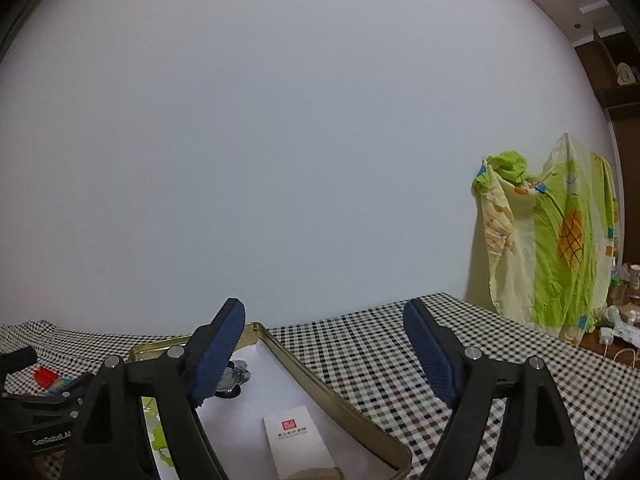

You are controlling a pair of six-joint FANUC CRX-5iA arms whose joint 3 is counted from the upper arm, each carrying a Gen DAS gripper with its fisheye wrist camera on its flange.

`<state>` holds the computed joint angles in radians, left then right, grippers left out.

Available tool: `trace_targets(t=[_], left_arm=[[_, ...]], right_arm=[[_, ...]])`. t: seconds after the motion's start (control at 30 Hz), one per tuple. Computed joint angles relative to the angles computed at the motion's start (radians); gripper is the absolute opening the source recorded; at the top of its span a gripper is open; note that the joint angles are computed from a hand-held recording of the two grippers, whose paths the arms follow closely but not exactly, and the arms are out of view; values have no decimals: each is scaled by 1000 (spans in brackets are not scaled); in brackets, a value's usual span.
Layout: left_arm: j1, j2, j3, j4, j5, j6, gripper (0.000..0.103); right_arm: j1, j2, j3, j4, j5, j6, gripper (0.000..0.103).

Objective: Organize rigid objects
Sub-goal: 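Withdraw both tools from the tray toward the remaining objects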

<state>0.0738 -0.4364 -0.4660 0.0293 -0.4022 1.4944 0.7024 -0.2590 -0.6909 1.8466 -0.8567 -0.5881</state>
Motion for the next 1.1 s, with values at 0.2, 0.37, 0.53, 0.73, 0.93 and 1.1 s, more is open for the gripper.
trace_targets(t=[0.2,0.37,0.53,0.73,0.93,1.1], left_arm=[[10,-3,-9,32,-12,-21,102],[21,-18,-33,88,-4,-89,102],[47,-27,-56,148,3,-144,102],[64,-42,-60,136,-13,-161,102],[117,-63,-104,259,-10,-287,102],[155,-83,-129,318,-12,-356,102]], right_arm=[[49,-7,-14,-19,-31,16,83],[92,-16,-35,-1,-76,18,83],[120,-29,-50,-3,-90,0,83],[165,-36,-48,-26,-84,-2,83],[213,-26,-36,-46,-52,5,83],[245,-9,-24,-55,-44,2,84]])
